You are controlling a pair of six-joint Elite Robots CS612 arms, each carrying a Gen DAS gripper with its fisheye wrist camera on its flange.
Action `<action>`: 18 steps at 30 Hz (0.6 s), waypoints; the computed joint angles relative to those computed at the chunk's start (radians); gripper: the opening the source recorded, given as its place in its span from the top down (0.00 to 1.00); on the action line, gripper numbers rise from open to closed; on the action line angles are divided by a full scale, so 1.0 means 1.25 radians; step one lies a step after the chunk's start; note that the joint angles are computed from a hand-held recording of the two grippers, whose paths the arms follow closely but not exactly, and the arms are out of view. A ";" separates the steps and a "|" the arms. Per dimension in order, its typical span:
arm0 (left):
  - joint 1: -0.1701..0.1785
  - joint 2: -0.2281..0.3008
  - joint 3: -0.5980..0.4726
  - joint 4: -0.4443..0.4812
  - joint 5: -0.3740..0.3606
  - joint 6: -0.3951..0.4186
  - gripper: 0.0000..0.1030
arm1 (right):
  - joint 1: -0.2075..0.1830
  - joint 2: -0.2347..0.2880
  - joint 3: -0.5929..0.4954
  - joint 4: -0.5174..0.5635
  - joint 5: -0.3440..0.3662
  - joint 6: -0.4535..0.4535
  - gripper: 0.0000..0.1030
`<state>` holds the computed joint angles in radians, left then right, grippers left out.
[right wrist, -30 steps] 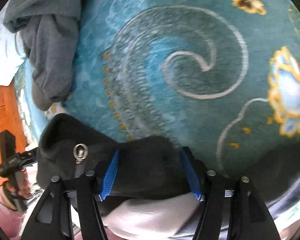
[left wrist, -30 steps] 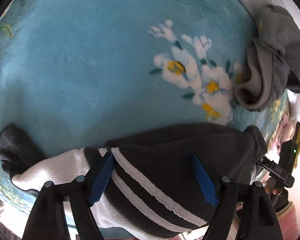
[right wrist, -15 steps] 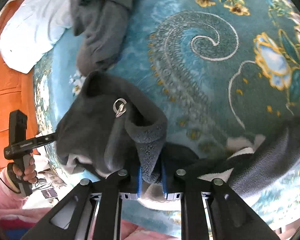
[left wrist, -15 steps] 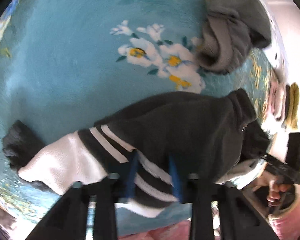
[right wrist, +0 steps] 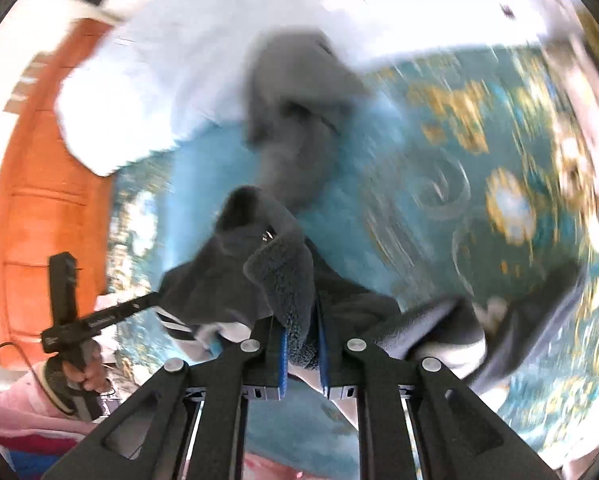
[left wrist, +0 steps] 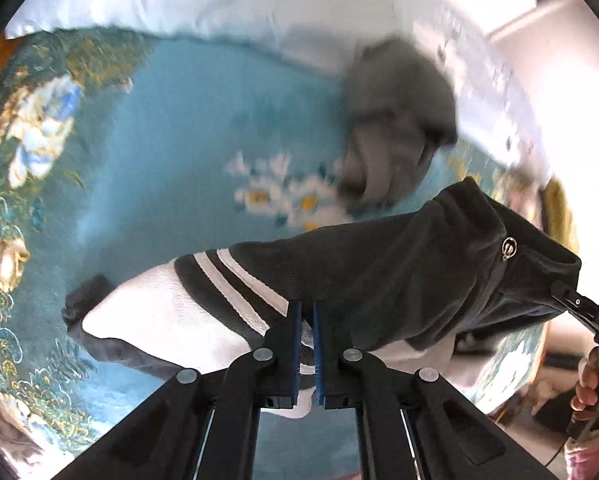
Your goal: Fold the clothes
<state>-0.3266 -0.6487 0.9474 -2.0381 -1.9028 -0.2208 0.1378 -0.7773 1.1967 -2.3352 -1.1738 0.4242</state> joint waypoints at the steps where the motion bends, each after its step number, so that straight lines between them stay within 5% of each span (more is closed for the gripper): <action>1: 0.001 0.008 -0.018 -0.021 0.009 -0.009 0.95 | 0.001 0.004 -0.018 -0.012 -0.007 -0.019 0.88; 6: 0.014 0.118 -0.231 -0.093 0.049 -0.134 0.99 | 0.000 0.091 -0.196 -0.002 -0.092 -0.085 0.89; 9: 0.023 0.185 -0.360 -0.025 0.061 -0.241 0.95 | -0.001 0.144 -0.281 0.023 -0.132 -0.058 0.85; 11: 0.030 0.194 -0.377 0.031 0.045 -0.292 0.95 | -0.001 0.177 -0.333 0.043 -0.156 -0.030 0.79; 14: 0.034 0.148 -0.277 0.025 0.033 -0.322 0.94 | -0.003 0.164 -0.302 0.015 -0.171 0.023 0.59; 18: 0.037 0.057 -0.082 0.042 0.022 -0.340 0.91 | -0.009 0.079 -0.134 -0.039 -0.170 0.061 0.54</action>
<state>-0.2809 -0.5769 0.8444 -1.9855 -1.8752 -0.6455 0.1261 -0.6790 1.0286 -2.3844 -1.3859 0.5005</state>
